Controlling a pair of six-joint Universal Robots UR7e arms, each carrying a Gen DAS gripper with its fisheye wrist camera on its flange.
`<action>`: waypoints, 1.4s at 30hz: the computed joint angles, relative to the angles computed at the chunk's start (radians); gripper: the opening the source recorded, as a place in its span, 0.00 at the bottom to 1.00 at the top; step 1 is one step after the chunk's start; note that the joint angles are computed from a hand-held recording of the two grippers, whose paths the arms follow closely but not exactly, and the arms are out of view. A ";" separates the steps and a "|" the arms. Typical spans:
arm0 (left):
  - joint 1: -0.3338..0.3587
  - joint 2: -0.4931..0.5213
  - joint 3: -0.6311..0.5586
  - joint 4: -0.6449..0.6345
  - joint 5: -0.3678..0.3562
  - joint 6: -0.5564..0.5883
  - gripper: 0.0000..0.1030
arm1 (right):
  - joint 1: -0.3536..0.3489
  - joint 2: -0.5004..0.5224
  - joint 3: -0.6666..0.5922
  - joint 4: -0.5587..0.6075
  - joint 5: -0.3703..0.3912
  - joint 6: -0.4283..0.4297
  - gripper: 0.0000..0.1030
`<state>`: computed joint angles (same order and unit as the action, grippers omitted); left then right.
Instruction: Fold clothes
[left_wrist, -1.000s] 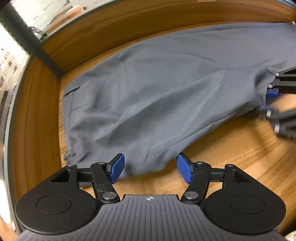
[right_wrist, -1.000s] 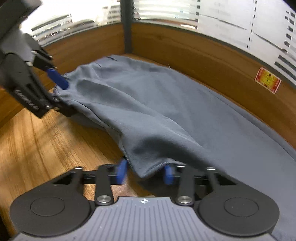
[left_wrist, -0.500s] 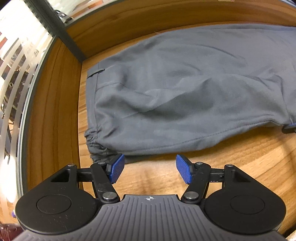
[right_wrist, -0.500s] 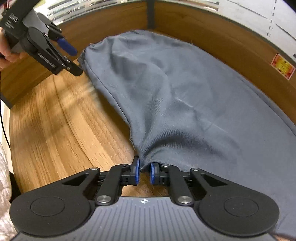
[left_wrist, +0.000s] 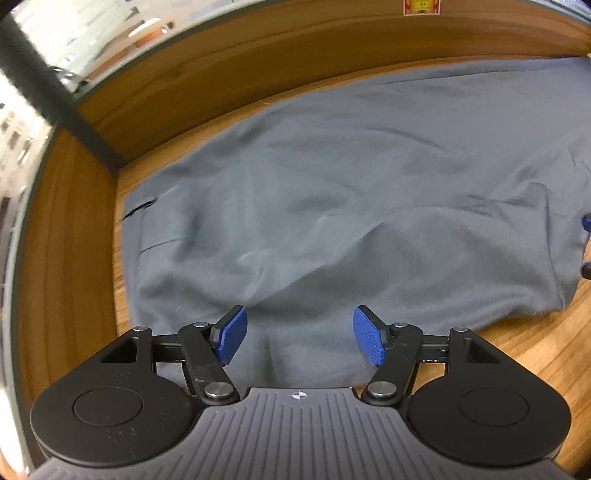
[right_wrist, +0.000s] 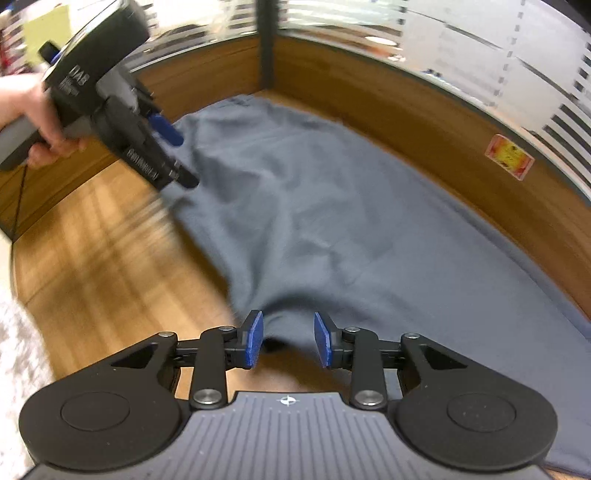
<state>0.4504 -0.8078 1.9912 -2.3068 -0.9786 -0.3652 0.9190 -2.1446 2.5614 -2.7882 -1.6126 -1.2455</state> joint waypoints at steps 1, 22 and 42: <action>0.004 0.007 -0.004 -0.002 -0.004 0.006 0.65 | 0.009 0.028 -0.006 -0.025 -0.010 0.013 0.38; 0.063 -0.010 0.041 0.038 -0.017 -0.103 0.72 | -0.030 0.264 -0.099 -0.095 -0.091 0.075 0.50; -0.075 -0.163 0.169 0.105 -0.055 -0.309 0.72 | 0.157 0.272 0.040 -0.241 -0.116 -0.092 0.64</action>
